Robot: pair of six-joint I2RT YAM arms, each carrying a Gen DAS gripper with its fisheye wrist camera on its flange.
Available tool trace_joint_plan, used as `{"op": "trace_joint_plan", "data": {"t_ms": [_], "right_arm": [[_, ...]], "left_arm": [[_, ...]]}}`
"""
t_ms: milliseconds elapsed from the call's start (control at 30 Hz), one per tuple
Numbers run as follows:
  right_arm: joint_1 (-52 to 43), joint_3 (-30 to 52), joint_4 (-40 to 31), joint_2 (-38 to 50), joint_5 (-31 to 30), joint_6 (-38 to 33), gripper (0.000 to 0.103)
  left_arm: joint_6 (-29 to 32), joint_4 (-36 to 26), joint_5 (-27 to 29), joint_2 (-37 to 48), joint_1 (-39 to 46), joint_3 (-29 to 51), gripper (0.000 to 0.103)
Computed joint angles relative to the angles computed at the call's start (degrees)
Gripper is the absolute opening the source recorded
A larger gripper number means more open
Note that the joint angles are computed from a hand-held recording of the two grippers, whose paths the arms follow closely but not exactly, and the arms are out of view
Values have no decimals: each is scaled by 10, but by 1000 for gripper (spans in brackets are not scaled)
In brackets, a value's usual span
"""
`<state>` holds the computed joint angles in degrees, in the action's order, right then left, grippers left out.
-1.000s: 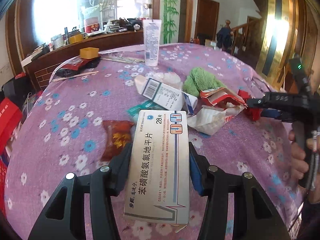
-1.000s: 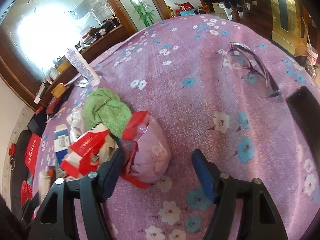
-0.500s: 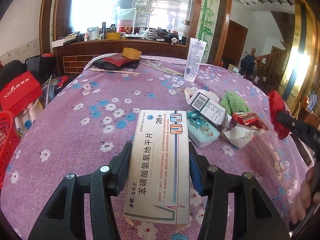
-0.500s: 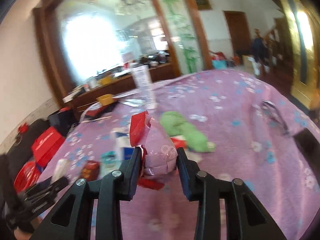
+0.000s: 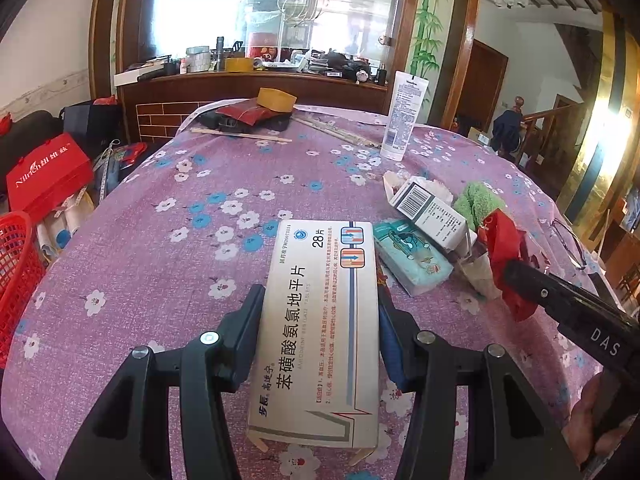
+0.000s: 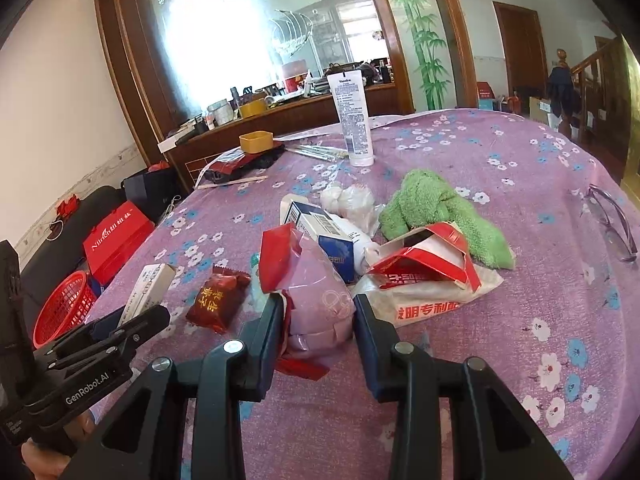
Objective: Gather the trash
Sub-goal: 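Grasp the pink plastic bag with the right tool while the left tool holds the white box, then carry the white box and pink bag toward the red basket with both tools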
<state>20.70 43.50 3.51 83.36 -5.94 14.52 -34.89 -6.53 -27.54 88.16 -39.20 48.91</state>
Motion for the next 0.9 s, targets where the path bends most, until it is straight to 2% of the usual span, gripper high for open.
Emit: {"op": "trace_joint_plan", "data": {"t_ms": [500,900], "right_arm": [[1,-2,6,2,-5,-1,38],[5,-3,5,0,2,-2,38]], "left_arm": [[-19,-28,-27,14,-3,16,51],[-18,-32,-29,16,-4,18,51]]}}
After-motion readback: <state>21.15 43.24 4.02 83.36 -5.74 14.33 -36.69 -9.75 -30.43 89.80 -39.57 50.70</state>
